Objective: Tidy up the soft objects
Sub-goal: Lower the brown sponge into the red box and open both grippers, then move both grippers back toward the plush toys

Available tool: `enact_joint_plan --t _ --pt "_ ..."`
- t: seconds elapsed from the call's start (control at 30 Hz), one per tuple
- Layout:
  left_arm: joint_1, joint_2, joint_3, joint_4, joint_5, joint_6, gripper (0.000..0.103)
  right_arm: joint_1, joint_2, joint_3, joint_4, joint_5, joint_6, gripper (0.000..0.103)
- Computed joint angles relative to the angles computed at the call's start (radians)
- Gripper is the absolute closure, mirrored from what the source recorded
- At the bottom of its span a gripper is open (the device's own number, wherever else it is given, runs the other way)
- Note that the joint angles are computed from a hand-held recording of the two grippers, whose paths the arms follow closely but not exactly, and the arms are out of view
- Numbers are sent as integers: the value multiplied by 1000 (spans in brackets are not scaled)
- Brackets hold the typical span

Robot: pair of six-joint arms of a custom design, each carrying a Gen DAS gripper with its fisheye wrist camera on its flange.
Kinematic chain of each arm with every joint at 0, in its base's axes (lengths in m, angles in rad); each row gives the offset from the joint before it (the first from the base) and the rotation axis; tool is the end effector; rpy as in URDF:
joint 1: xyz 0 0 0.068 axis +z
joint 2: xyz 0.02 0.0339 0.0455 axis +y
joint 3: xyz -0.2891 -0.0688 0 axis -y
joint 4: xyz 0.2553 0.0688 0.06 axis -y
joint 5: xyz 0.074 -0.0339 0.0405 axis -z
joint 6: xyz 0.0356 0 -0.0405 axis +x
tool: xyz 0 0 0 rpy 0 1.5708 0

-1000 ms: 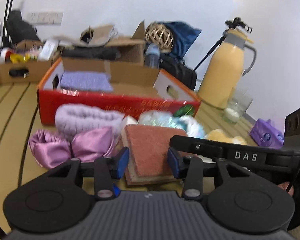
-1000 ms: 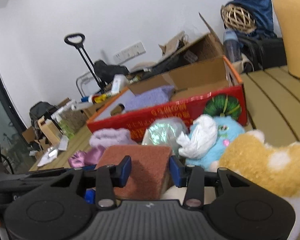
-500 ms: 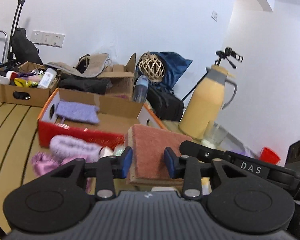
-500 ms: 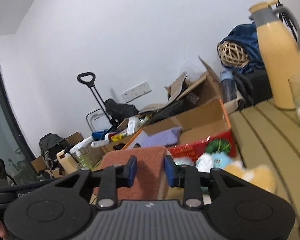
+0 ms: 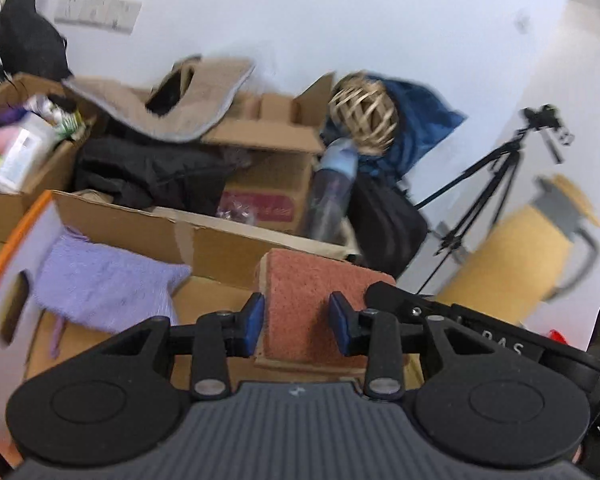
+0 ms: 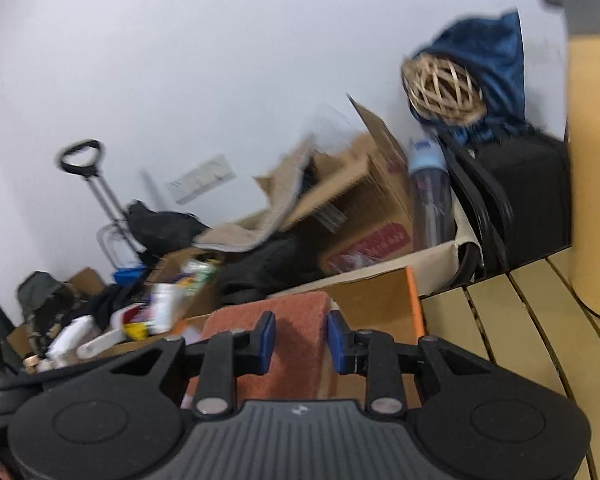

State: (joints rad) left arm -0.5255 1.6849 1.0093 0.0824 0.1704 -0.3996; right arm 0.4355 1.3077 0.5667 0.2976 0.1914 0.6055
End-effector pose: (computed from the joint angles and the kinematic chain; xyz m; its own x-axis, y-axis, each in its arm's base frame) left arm 0.3258 -0.1959 0.2269 -0.6852 -0.0459 -0.7269 0.3793 0.8295 -0.4099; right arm 0.2495 0.1086 0.2178 -0.4669 0.3991 -0.7892 0.0090 0.8945 0.4470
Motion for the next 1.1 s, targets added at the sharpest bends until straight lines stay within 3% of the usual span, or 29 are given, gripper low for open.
enact_joint_plan --t 0.13,0.23,0.37,0.5,0.7,0.87,0.97,1.0,1.1 --pt "26 237 222 -83 32 -35 68 -137 267 178 -21 -119 -44 72" --pt "21 332 330 -175 31 -15 68 -145 376 284 -105 -72 -45 74" --pt "20 314 304 -159 30 32 65 -128 399 299 -119 -20 -68 75" --pt "13 195 203 -128 -4 102 63 -113 330 256 -126 13 -93 64" --pt "7 -129 -21 -143 -78 179 53 -36 83 171 -263 82 -110 55" --pt "-6 -508 -235 -229 -175 280 46 191 -198 106 -468 265 -80 45" --pt "-34 -800 -357 -324 -249 325 38 413 -346 94 -633 443 35 42" --pt "-35 -899 -393 -359 -253 330 30 513 -383 96 -697 525 93 39" --pt "-58 -1201 -475 -522 -285 334 26 890 -402 133 -976 831 412 28"
